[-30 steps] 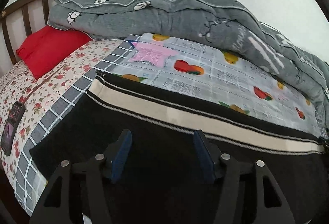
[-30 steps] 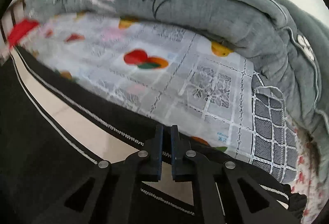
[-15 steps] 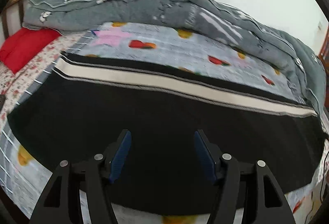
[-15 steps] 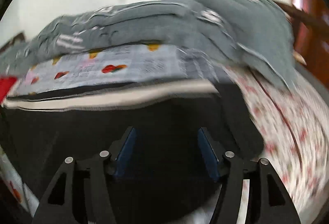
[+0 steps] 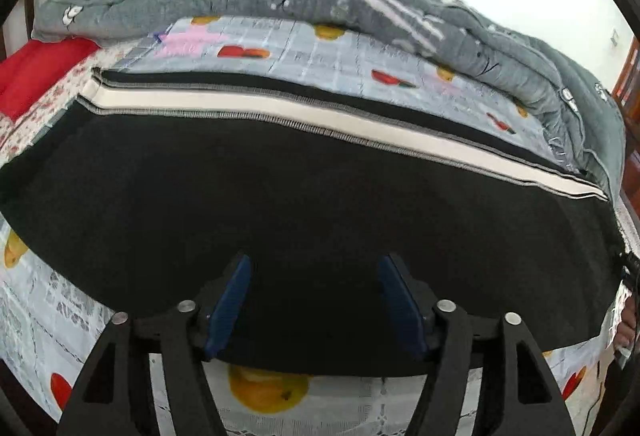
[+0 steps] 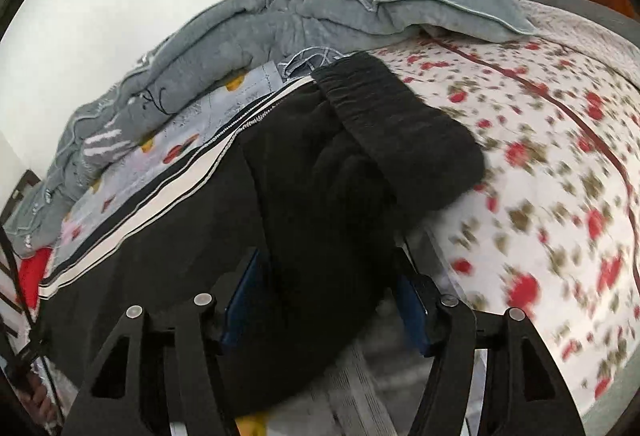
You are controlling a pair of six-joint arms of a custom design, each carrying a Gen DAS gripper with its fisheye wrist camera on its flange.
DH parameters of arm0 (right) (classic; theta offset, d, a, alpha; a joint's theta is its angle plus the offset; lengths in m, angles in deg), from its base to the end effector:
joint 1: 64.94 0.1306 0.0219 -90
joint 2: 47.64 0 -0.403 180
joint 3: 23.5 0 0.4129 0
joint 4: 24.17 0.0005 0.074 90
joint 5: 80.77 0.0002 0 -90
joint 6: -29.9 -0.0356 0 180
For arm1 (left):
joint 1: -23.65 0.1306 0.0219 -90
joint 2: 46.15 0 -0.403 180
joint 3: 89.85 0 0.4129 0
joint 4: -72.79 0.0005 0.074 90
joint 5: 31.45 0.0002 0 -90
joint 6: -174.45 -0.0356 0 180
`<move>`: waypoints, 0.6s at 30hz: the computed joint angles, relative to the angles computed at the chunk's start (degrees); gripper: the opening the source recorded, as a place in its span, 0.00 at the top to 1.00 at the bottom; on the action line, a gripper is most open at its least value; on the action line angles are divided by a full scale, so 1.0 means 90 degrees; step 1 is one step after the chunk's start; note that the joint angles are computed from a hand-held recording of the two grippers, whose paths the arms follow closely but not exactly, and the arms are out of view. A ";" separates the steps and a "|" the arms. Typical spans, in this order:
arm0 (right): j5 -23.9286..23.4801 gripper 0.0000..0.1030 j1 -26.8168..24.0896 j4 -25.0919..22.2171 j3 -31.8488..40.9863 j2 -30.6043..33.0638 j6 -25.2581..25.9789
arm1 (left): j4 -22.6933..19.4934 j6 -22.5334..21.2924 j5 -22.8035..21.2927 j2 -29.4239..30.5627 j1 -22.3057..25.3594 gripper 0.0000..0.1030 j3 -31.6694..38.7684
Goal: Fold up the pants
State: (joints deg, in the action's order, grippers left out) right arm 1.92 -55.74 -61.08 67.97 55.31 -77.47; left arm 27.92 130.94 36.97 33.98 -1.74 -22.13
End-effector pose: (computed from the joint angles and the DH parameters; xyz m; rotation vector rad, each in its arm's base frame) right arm 0.5811 0.0982 0.3593 0.1147 2.4365 0.3645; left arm 0.3792 -0.1661 0.3487 -0.5871 2.3990 -0.0444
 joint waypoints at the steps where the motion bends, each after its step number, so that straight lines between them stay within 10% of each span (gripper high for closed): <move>1: 0.0168 0.56 0.0041 -0.0001 0.0077 0.0042 0.0186 | -0.0092 0.0183 0.0036 0.0026 0.0044 0.35 -0.0001; 6: 0.0519 0.81 -0.0145 0.1006 -0.0199 -0.0229 0.0665 | -0.0071 0.0255 0.0169 0.0013 0.0063 0.35 -0.0004; 11: 0.0347 0.80 -0.0226 0.0356 -0.0012 -0.0093 0.0685 | -0.0495 0.0301 -0.0267 0.0215 -0.0135 0.35 0.0185; 18: 0.1386 0.61 0.0063 0.1046 -0.1115 -0.1370 0.1105 | -0.0231 0.0285 -0.0314 -0.0149 -0.0252 0.35 -0.0138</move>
